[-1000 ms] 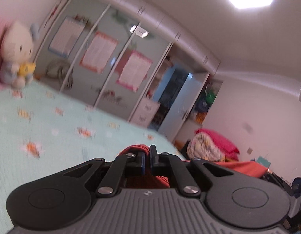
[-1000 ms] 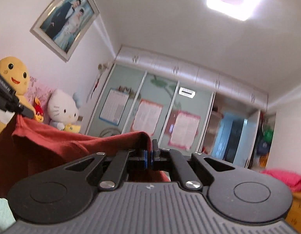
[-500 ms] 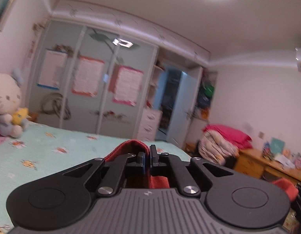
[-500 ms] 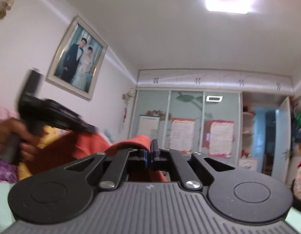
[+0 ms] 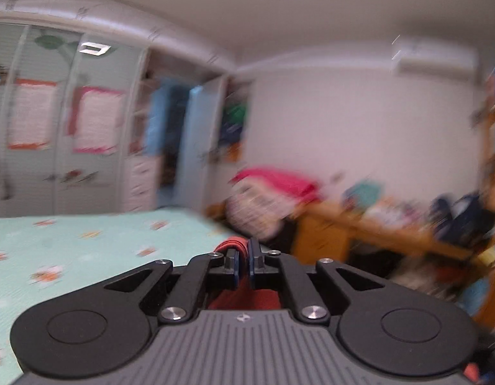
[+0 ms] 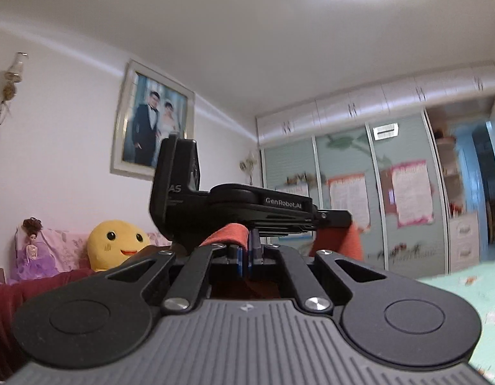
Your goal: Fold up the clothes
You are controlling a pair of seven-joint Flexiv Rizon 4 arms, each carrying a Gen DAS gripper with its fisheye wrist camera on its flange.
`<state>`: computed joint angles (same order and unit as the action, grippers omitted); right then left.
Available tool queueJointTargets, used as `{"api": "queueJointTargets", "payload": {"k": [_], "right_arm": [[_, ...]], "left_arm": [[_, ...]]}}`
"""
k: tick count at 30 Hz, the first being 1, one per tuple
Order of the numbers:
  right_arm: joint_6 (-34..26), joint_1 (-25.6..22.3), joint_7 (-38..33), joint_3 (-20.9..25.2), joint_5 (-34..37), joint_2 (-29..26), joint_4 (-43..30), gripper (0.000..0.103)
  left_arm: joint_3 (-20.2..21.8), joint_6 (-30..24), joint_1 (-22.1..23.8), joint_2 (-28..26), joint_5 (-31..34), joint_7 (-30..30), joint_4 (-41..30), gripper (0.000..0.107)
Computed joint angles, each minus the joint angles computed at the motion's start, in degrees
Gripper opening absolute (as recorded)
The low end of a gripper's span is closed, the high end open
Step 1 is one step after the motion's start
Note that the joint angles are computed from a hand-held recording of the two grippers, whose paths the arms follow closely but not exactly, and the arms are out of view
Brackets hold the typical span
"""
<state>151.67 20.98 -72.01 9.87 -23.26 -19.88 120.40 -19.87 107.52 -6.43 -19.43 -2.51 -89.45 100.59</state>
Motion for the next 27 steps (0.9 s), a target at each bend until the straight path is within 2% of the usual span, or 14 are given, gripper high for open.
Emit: {"api": "queueJointTargets", "payload": {"k": [2,3,5,7,9,10,11,13,15,17,19,22,25,27], "right_arm": [[-3.81,-0.23,3.85,0.03,-1.92,-2.56,-2.51,0.001],[-6.17,-0.44,5.97,0.0,-3.13,-4.22,-3.54,0.001],[-11.26,-1.21,10.56,0.08,-6.07,-7.7,-5.67,0.001],[-16.45,-1.63,14.17,0.24,-7.81,-10.97,-7.77,0.001],[-20.23,-3.25,19.14,1.58,-10.26,-14.47,-10.05,0.001],[-22.01,-4.35,22.04,2.51,-11.92,-16.32,-11.33,0.001],[-23.41,-5.83,25.26,3.81,-14.18,-18.22,-12.71,0.001],[-25.06,-9.44,32.56,7.09,-20.23,-22.25,-15.71,0.001],[-25.39,-12.3,39.75,9.9,-26.61,-25.85,-18.51,0.001],[-24.89,-14.36,46.31,12.01,-32.67,-29.01,-21.12,0.001],[-23.7,-15.17,50.65,12.71,-37.93,-31.13,-22.98,0.001],[-22.28,-14.78,56.39,12.59,-46.3,-32.68,-25.23,0.001],[-20.95,-12.99,60.51,10.95,-52.57,-32.76,-26.83,0.001],[-19.8,-11.47,61.05,9.64,-54.63,-31.84,-26.42,0.001]], "left_arm": [[9.33,-3.91,-5.93,-1.13,-3.48,-0.15,0.71,0.013],[14.0,-6.22,-7.68,-1.18,-1.97,-5.77,1.81,0.013],[19.12,-13.13,-6.59,-0.43,8.38,-24.36,2.97,0.013],[16.77,-14.69,0.07,1.28,18.29,-42.87,7.95,0.017],[11.32,-7.56,8.07,1.35,20.43,-50.02,16.02,0.017],[7.22,-1.13,12.07,0.49,19.11,-48.1,20.6,0.018],[4.07,4.14,15.83,-0.71,21.53,-49.3,23.72,0.027],[-1.35,13.91,18.56,-2.84,15.35,-41.22,31.23,0.046],[-4.96,23.11,15.35,-4.41,-0.01,-28.79,38.1,0.056],[-1.11,30.07,9.01,-5.83,-5.73,-27.22,40.79,0.064],[-0.39,33.09,4.05,-7.64,-13.26,-21.72,40.28,0.071],[-5.3,36.17,1.59,-10.32,-24.38,-9.68,37.75,0.071],[-3.69,39.84,-6.24,-11.82,-33.43,-2.45,35.78,0.075],[-1.97,41.51,-9.24,-13.37,-35.15,-0.76,34.53,0.08]]}}
